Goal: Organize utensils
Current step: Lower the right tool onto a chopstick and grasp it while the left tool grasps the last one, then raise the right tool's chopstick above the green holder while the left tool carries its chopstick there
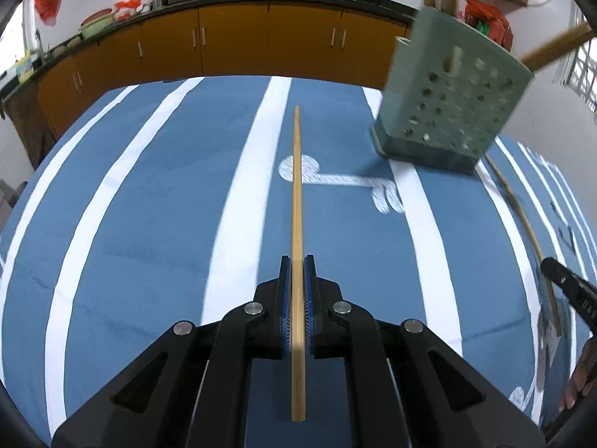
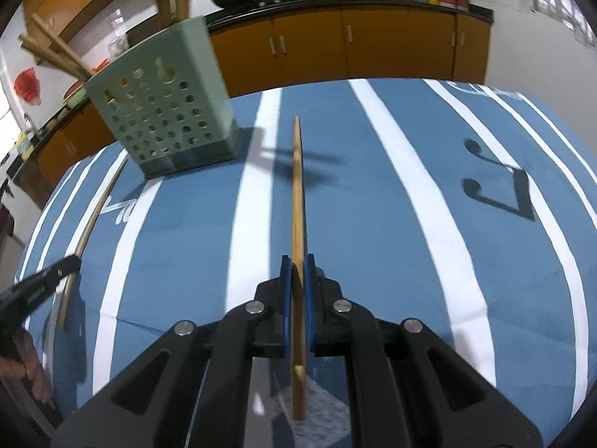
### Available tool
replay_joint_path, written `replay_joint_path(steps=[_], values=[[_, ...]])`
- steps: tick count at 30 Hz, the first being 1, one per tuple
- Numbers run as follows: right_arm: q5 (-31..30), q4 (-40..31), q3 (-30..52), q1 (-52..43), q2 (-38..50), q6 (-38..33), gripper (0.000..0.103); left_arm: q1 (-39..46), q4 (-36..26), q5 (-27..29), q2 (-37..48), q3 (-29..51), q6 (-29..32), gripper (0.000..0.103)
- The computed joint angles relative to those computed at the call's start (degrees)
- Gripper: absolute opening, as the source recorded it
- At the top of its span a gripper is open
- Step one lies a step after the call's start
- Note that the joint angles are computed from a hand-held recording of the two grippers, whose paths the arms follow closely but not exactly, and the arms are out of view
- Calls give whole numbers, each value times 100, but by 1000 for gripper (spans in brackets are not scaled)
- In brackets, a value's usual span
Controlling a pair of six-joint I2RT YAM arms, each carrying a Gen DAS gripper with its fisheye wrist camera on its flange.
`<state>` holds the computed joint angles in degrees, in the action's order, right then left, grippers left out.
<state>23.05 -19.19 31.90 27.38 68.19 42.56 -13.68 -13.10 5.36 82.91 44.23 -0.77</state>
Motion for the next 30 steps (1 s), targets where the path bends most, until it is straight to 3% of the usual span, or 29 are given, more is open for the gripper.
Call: replay_joint_path(steps=[8,30], values=[[-35,174,184,-267,380,-433,8,30,269,104,76,-57,-9,8],[-48,262,94,-275,408,-404,10,265,311,524,115,-65,-86,8]])
